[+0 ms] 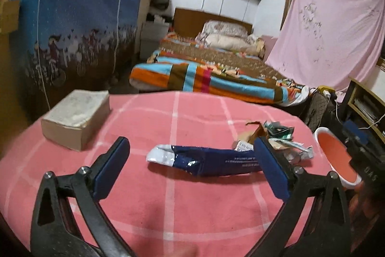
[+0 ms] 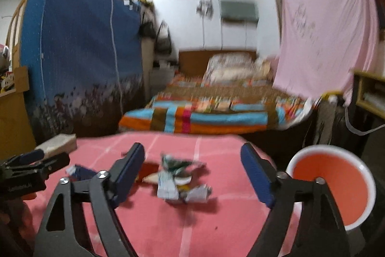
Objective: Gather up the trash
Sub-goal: 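Grasp the blue tube packet with the left tool while the right tool grasps the white-green packet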
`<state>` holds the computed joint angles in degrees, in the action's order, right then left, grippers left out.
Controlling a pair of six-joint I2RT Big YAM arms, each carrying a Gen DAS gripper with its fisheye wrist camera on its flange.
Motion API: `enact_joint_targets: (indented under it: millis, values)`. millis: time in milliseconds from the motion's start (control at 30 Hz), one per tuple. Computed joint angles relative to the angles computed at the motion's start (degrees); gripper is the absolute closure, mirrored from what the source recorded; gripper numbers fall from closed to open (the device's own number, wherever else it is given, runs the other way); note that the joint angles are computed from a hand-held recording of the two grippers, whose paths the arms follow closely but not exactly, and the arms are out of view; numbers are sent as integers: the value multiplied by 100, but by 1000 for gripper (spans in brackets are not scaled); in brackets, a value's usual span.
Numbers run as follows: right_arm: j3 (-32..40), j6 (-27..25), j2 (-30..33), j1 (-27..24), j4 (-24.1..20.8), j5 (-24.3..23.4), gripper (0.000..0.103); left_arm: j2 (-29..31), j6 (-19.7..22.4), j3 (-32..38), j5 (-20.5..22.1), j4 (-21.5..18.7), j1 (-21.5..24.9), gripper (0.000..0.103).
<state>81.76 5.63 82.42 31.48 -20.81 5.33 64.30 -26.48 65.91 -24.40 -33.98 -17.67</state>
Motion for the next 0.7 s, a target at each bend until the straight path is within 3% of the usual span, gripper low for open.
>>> enact_joint_targets:
  millis: [100, 333, 533, 700]
  values:
    - [305, 64, 230, -41, -516, -260, 41, 109, -271, 93, 284, -254, 98, 25]
    - [594, -28, 441, 2, -1034, -410, 52, 330, -963, 290, 1124, -531, 257, 35]
    - [783, -140, 585, 0, -1352, -647, 60, 669, -1303, 695, 1443, -930, 305, 44]
    - [956, -134, 726, -26, -1642, -856, 70, 802, -1492, 919, 1438, -1252, 252, 53]
